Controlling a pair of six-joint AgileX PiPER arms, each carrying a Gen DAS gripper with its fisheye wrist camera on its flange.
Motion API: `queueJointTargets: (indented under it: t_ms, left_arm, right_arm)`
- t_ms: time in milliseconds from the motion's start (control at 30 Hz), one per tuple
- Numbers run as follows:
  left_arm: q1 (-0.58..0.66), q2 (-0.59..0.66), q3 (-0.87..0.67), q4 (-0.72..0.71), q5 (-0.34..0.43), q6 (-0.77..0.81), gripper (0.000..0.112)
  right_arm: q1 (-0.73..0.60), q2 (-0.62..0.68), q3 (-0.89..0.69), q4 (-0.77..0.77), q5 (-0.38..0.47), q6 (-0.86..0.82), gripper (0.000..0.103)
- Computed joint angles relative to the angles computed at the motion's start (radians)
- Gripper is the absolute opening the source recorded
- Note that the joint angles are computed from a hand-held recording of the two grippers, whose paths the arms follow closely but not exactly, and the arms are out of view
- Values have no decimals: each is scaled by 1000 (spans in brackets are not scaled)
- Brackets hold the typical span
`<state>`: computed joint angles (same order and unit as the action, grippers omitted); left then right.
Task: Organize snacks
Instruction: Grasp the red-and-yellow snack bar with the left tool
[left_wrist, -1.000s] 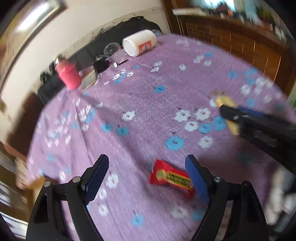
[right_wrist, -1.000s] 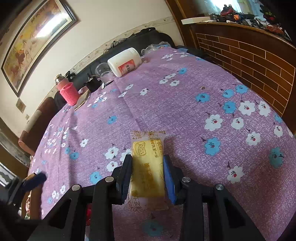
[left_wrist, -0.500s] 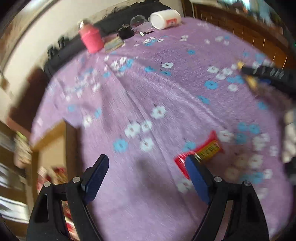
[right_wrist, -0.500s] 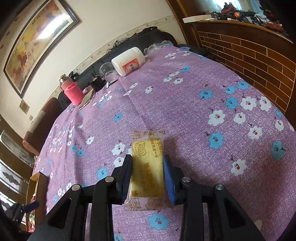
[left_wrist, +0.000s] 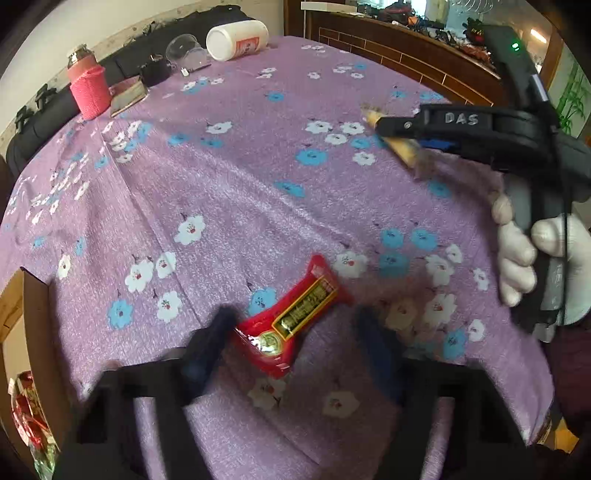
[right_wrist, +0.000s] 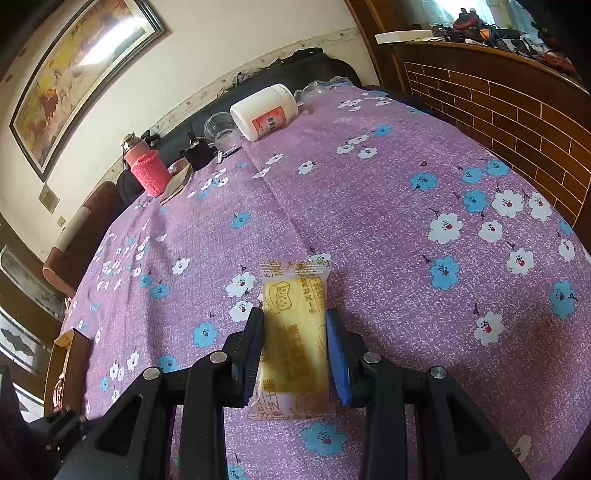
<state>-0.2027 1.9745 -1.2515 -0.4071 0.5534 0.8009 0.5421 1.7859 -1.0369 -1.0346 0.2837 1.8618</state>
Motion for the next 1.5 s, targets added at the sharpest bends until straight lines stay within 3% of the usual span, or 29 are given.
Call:
queueJointTargets:
  t_ms: [33, 200, 333, 433, 500, 533, 667, 867, 967, 1133, 1200, 1233, 1267, 1333, 1433, 1500]
  left_arm:
    - [3, -13, 6, -18, 25, 13, 30]
    - [-1, -57, 76, -83, -3, 65, 32]
    - [-30, -52, 98, -98, -66, 54, 60]
    - [-67, -43, 118, -82, -136, 47, 60]
    - [-67, -44, 117, -117, -126, 76, 42]
    - [-69, -52, 126, -126, -132, 76, 21]
    - [-48, -65, 145, -197, -126, 104, 20]
    - [13, -114, 199, -364, -106, 225, 17]
    - [55, -145, 235, -462, -82, 307, 8]
    - [135, -181, 280, -552, -35, 392, 7]
    - [169, -199, 307, -588, -20, 440, 11]
    - [185, -203, 313, -603, -1, 468, 27]
    - [198, -208, 319, -616, 12, 494, 52]
    - [195, -228, 344, -664, -14, 554, 72]
    - [149, -216, 326, -647, -26, 534, 73]
    - [83, -197, 311, -623, -93, 510, 73]
  right_arm:
    - [-1, 2, -2, 7, -2, -8, 35]
    - [-1, 8, -12, 46, -10, -57, 31]
    - [1, 16, -22, 78, -4, -95, 31]
    - [3, 18, -27, 94, 1, -116, 31]
    - [-2, 17, -25, 100, -7, -120, 34]
    - [-6, 16, -22, 99, -19, -116, 36]
    - [6, 23, -40, 132, -9, -174, 53]
    - [71, 69, -132, 214, 148, -356, 53]
    - [100, 88, -164, 213, 227, -391, 34]
    - [101, 70, -132, 147, 217, -301, 34]
    - [97, 45, -95, 108, 194, -232, 34]
    - [97, 32, -76, 103, 185, -213, 34]
    - [101, 20, -61, 95, 180, -193, 34]
    - [113, -16, -20, 72, 169, -141, 34]
    - [134, -62, 27, 50, 148, -89, 34]
    - [155, -83, 39, 53, 152, -82, 34]
